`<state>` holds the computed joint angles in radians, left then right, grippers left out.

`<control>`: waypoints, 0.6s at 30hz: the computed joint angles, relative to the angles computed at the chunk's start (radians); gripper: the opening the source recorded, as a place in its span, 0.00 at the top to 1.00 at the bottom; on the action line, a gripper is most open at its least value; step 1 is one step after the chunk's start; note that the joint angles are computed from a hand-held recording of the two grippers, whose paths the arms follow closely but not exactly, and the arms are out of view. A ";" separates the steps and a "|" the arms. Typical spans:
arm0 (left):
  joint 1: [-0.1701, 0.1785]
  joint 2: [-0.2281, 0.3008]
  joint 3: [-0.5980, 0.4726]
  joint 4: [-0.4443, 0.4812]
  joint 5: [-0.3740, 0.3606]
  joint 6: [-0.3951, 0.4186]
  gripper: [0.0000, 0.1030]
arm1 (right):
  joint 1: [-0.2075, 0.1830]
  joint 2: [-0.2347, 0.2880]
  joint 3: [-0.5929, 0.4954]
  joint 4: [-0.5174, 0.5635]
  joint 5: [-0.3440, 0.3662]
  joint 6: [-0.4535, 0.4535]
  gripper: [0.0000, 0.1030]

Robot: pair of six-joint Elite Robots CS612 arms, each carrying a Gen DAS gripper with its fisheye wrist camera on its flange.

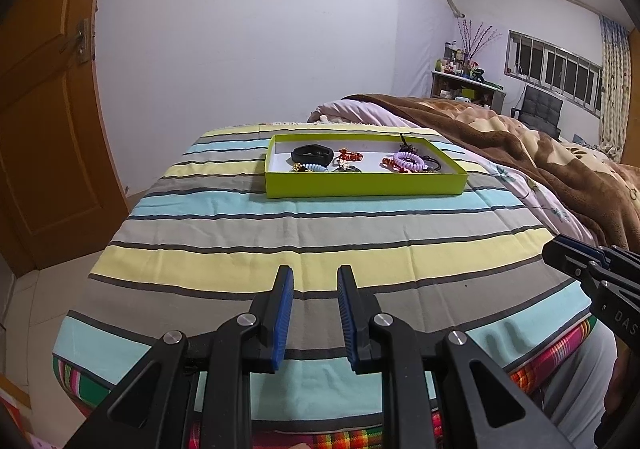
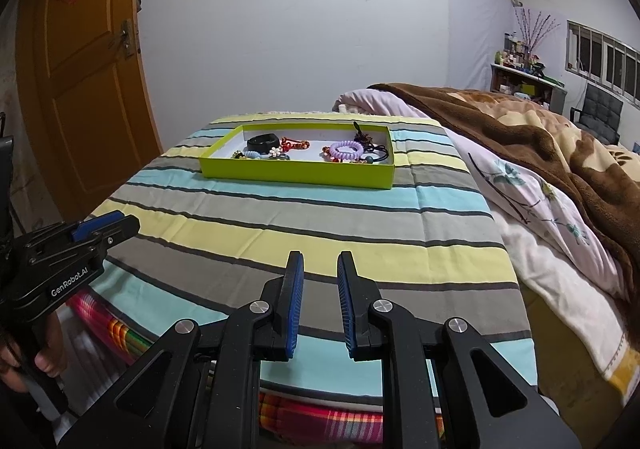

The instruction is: Organize jewelry

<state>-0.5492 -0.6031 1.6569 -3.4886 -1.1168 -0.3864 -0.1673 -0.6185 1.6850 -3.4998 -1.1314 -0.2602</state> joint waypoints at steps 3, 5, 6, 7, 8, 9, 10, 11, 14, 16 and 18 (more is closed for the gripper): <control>0.000 0.001 -0.001 0.001 -0.001 0.002 0.79 | 0.000 0.000 0.000 0.002 0.000 0.000 0.83; -0.001 0.001 0.000 0.000 0.000 0.004 0.79 | 0.000 -0.001 0.000 0.003 -0.001 0.000 0.83; -0.002 0.001 0.000 -0.002 0.001 0.006 0.79 | 0.001 -0.001 0.000 0.003 -0.002 0.000 0.83; -0.002 0.001 0.000 -0.002 0.003 0.008 0.79 | 0.001 -0.001 0.000 0.003 -0.001 0.000 0.83; -0.003 0.001 0.000 -0.002 0.004 0.010 0.79 | 0.001 -0.001 0.000 0.004 0.000 0.000 0.83; -0.004 0.001 0.001 -0.001 0.005 0.011 0.79 | 0.001 -0.001 0.000 0.004 -0.001 0.000 0.83; -0.004 0.001 0.001 -0.002 0.003 0.011 0.79 | 0.001 -0.001 0.000 0.002 -0.002 0.000 0.83; -0.003 0.001 0.001 -0.002 0.002 0.011 0.79 | 0.000 -0.001 0.000 0.001 -0.001 -0.001 0.83; -0.004 0.001 0.001 0.000 0.003 0.012 0.79 | 0.001 -0.001 0.001 0.000 -0.001 -0.001 0.83; -0.005 0.001 0.001 0.001 0.006 0.014 0.79 | 0.001 -0.001 0.001 0.003 0.001 -0.001 0.83; -0.005 0.000 0.001 0.001 0.005 0.013 0.79 | 0.001 -0.002 0.001 0.004 0.000 -0.002 0.83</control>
<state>-0.5543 -0.6029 1.6583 -3.4871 -1.1122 -0.3732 -0.1662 -0.6205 1.6859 -3.4959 -1.1312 -0.2626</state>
